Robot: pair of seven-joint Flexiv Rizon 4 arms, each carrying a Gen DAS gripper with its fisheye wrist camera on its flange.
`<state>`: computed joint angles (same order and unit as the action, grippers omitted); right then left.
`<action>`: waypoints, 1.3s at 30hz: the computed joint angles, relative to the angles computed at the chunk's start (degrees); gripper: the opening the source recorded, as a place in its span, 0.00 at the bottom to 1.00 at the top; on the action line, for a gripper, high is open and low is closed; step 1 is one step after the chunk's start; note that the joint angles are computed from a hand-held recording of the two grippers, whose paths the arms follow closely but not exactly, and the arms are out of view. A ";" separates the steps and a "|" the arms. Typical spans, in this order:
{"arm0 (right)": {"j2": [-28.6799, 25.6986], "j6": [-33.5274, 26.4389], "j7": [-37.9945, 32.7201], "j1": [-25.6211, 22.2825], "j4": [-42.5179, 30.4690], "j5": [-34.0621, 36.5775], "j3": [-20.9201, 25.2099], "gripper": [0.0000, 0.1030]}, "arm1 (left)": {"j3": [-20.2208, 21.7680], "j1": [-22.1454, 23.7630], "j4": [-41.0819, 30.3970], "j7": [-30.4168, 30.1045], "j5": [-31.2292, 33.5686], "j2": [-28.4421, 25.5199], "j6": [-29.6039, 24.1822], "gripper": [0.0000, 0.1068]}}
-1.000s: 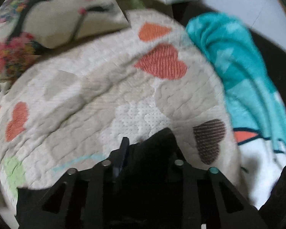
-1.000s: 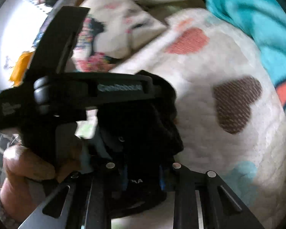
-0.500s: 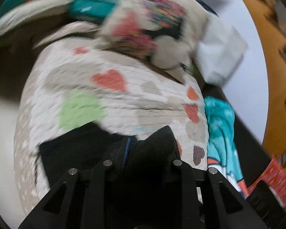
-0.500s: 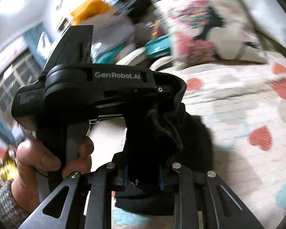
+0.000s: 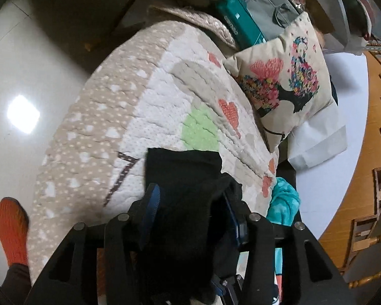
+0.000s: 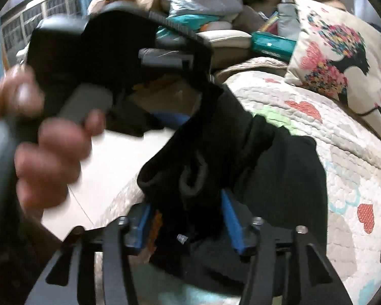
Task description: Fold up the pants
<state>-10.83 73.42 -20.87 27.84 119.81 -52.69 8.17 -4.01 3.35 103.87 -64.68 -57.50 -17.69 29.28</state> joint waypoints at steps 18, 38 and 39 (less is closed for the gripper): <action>13.79 -0.71 3.49 -5.45 9.89 3.49 4.68 0.80 | 3.88 2.85 1.36 -4.72 12.31 2.80 -3.51 0.48; -4.49 -6.03 -21.12 -11.21 -11.62 42.65 4.11 0.17 | 2.49 -5.47 9.67 1.18 17.80 8.79 3.33 0.48; -4.46 -7.79 -20.15 -9.65 -11.90 39.06 1.89 0.08 | 2.50 -5.47 9.45 0.95 17.95 8.55 3.09 0.48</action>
<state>-15.30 65.64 -41.02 18.19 107.91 -13.63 10.06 -1.51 -2.13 113.32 -63.73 -39.55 -9.14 32.38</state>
